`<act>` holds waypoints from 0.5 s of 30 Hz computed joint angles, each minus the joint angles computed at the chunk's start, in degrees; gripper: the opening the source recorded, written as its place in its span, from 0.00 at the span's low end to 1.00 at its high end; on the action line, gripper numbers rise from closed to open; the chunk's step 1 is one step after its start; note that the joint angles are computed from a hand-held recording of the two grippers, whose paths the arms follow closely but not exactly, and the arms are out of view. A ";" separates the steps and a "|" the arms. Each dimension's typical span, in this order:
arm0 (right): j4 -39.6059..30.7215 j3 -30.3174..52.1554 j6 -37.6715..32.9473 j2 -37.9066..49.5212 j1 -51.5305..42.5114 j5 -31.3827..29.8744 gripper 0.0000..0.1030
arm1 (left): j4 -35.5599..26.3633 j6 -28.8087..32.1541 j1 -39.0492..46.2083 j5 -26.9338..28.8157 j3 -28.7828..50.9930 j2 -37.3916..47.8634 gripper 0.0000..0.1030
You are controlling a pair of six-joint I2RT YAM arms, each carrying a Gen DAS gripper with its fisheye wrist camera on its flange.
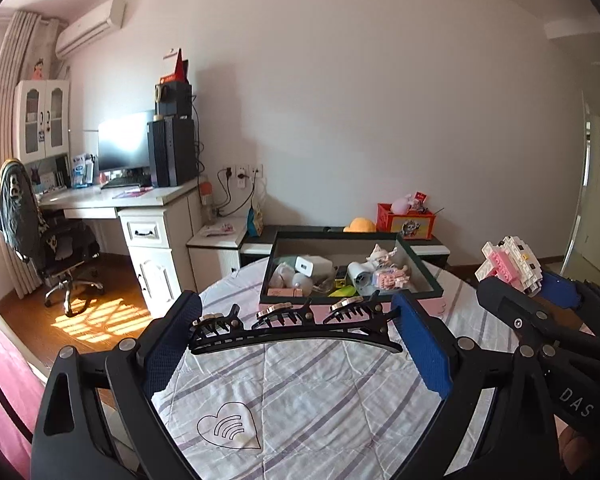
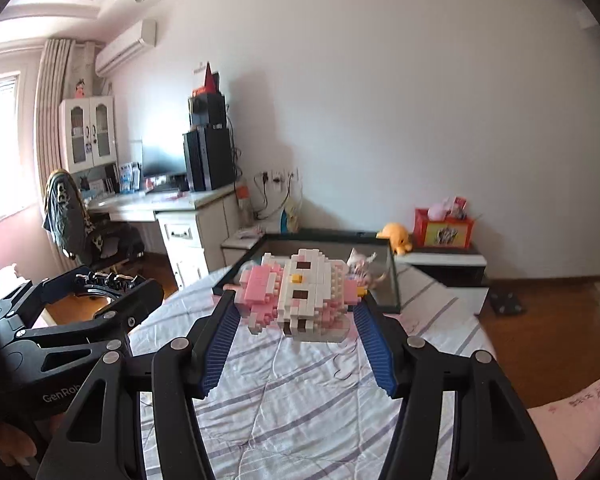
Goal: Organize rigid objects
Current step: 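Carry the hair clip and block figure over the pink box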
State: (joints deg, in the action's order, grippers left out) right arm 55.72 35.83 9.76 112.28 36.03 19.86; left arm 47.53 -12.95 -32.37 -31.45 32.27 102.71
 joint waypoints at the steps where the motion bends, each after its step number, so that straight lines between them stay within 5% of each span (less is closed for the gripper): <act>1: 0.38 -0.92 -0.21 -1.21 0.61 0.88 0.59 | -0.04 0.31 -0.84 -0.97 -0.64 -1.21 0.94; 15: 4.61 -12.65 -2.81 -14.95 7.99 10.48 0.59 | 1.96 4.64 -10.61 -11.62 -9.42 -16.13 0.94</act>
State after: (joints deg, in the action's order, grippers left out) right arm 60.33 23.17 6.95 97.33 44.02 30.35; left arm 49.49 -8.31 -42.99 -43.06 22.85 86.58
